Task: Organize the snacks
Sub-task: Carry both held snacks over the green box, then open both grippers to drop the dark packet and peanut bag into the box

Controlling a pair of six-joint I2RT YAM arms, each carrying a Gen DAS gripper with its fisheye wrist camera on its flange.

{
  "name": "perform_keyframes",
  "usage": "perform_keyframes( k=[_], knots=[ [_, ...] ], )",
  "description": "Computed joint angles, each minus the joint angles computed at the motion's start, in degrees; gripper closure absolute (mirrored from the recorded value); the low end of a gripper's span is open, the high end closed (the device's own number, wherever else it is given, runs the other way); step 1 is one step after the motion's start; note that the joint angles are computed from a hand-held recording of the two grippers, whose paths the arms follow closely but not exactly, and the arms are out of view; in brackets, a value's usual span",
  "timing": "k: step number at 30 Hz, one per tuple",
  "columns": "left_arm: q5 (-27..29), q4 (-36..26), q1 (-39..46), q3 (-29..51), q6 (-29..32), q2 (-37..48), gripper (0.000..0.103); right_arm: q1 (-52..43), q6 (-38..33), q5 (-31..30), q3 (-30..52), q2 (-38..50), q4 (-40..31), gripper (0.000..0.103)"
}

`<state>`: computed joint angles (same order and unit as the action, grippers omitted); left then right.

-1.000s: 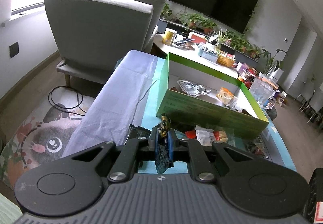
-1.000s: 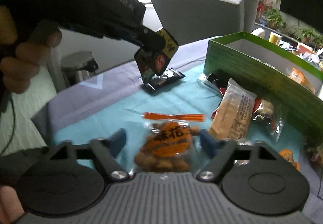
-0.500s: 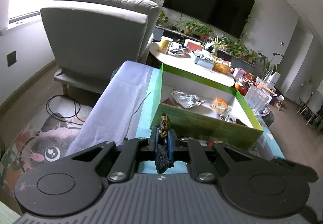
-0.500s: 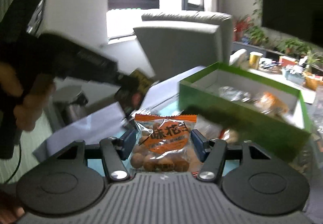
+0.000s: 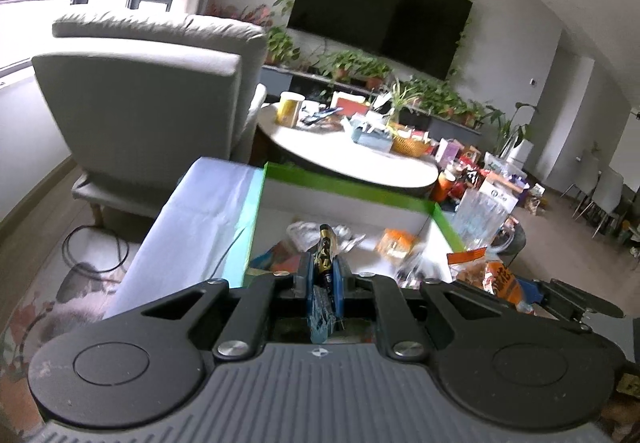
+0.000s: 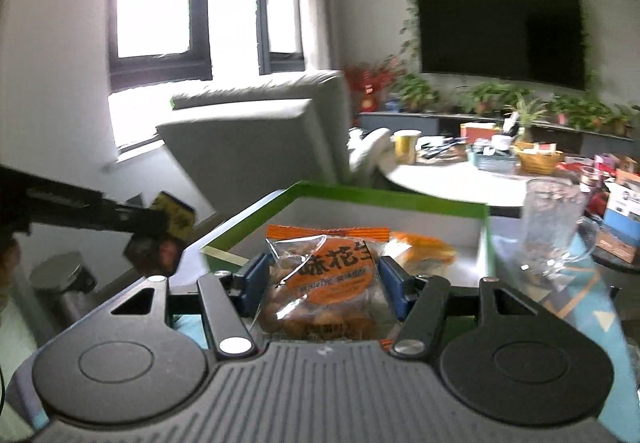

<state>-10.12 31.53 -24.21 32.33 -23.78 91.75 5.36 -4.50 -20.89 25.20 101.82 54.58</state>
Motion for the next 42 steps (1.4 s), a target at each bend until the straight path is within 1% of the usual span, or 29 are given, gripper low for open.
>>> perform_keyframes(
  k=[5, 13, 21, 27, 31, 33, 37, 39, 40, 41, 42],
  knots=[
    [0.58, -0.84, 0.19, 6.47, 0.68, 4.91, 0.094, -2.04, 2.41, 0.85, 4.12, 3.63, 1.21, 0.055],
    [1.45, -3.61, 1.92, 17.51, 1.27, 14.06, 0.094, -2.5, 3.97, 1.38, 12.26, 9.35, -3.53, 0.055],
    [3.67, -7.43, 3.88, 25.86, 0.79, 22.13, 0.094, -1.97, 4.45, 2.15, 19.21, 13.7, -8.69, 0.055],
    [4.73, -9.17, 4.9, 30.67, 0.66, 26.34, 0.094, -1.7, 3.72, 2.9, 22.14, 16.05, -11.26, 0.055],
    [4.19, -10.77, 4.81, 33.63, 1.07, 29.37, 0.093, -1.93, 3.44, 3.29, 22.89, 17.29, -12.37, 0.055],
    [3.9, -12.12, 4.45, 34.55, 1.4, 30.52, 0.089, -2.0, 3.39, 3.61, 23.06, 17.71, -13.02, 0.055],
    [3.11, -14.4, 3.73, 34.87, 1.45, 31.59, 0.085, -1.45, 1.52, 5.62, 21.56, 17.42, -11.78, 0.055],
    [3.14, -15.94, 3.37, 34.76, 2.06, 31.53, 0.075, -1.5, 1.5, 5.97, 20.93, 17.23, -11.46, 0.055],
    [2.56, -16.31, 3.17, 34.33, 2.23, 31.29, 0.074, -1.47, 1.4, 6.37, 20.41, 17.08, -11.01, 0.055],
    [2.09, -16.12, 3.02, 33.5, 2.31, 30.85, 0.073, -1.45, 1.03, 6.7, 19.68, 16.79, -10.46, 0.055],
    [1.88, -14.57, 2.88, 31.96, 3.04, 30.2, 0.073, -1.44, 0.71, 6.75, 19.22, 16.69, -10.04, 0.055]
  ],
)
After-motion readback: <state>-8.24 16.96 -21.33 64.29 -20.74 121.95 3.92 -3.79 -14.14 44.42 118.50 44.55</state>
